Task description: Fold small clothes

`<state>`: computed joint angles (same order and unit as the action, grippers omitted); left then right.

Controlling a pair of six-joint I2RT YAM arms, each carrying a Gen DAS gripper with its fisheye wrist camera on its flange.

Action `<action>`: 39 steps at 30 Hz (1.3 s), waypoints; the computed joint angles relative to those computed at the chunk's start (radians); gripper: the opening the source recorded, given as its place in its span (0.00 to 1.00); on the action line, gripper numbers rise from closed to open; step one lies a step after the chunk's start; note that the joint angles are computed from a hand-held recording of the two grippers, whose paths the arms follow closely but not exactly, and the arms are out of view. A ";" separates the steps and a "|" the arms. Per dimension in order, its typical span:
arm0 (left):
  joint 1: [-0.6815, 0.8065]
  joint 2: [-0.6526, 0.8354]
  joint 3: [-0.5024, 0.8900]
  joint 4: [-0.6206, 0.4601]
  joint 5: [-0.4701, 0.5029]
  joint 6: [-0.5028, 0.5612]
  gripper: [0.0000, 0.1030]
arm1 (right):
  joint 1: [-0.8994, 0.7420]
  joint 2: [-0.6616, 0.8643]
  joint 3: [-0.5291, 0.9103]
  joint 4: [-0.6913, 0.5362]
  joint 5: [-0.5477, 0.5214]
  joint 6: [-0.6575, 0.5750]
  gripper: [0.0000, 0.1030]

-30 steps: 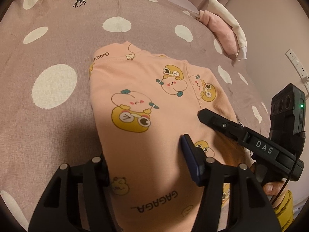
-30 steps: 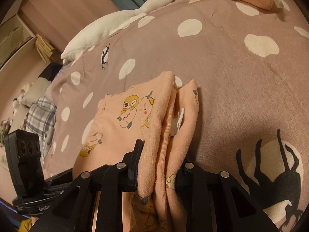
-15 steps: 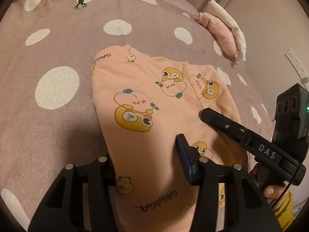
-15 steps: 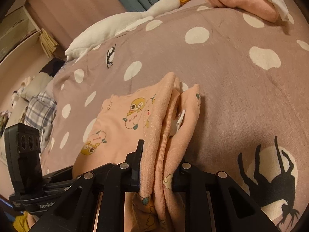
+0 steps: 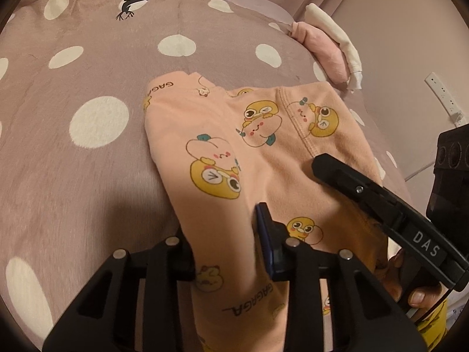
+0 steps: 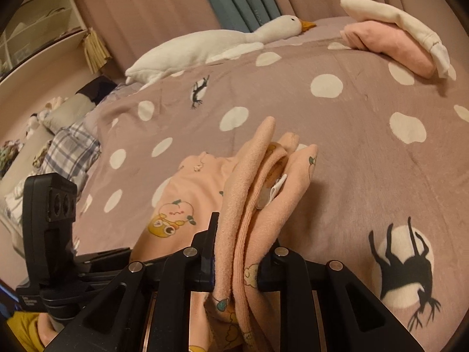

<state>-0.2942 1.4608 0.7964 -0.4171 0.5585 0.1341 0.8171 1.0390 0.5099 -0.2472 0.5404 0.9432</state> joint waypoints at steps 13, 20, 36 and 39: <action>0.130 -0.303 -0.114 -0.240 0.077 0.150 0.32 | 0.325 0.024 0.130 -0.254 0.221 0.214 0.20; 0.250 -0.464 -0.130 -0.421 0.129 0.262 0.32 | 0.475 0.084 0.219 -0.366 0.325 0.337 0.20; 0.820 -0.527 -0.088 -0.975 0.234 0.913 0.31 | 0.677 0.280 0.400 -0.467 0.384 0.470 0.20; 0.940 -0.499 -0.076 -1.060 0.231 1.052 0.31 | 0.688 0.315 0.430 -0.454 0.380 0.451 0.20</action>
<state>0.6456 0.9613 0.7205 -1.4767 0.7897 1.1857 1.5050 1.3543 0.9398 -0.7011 0.9201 1.3946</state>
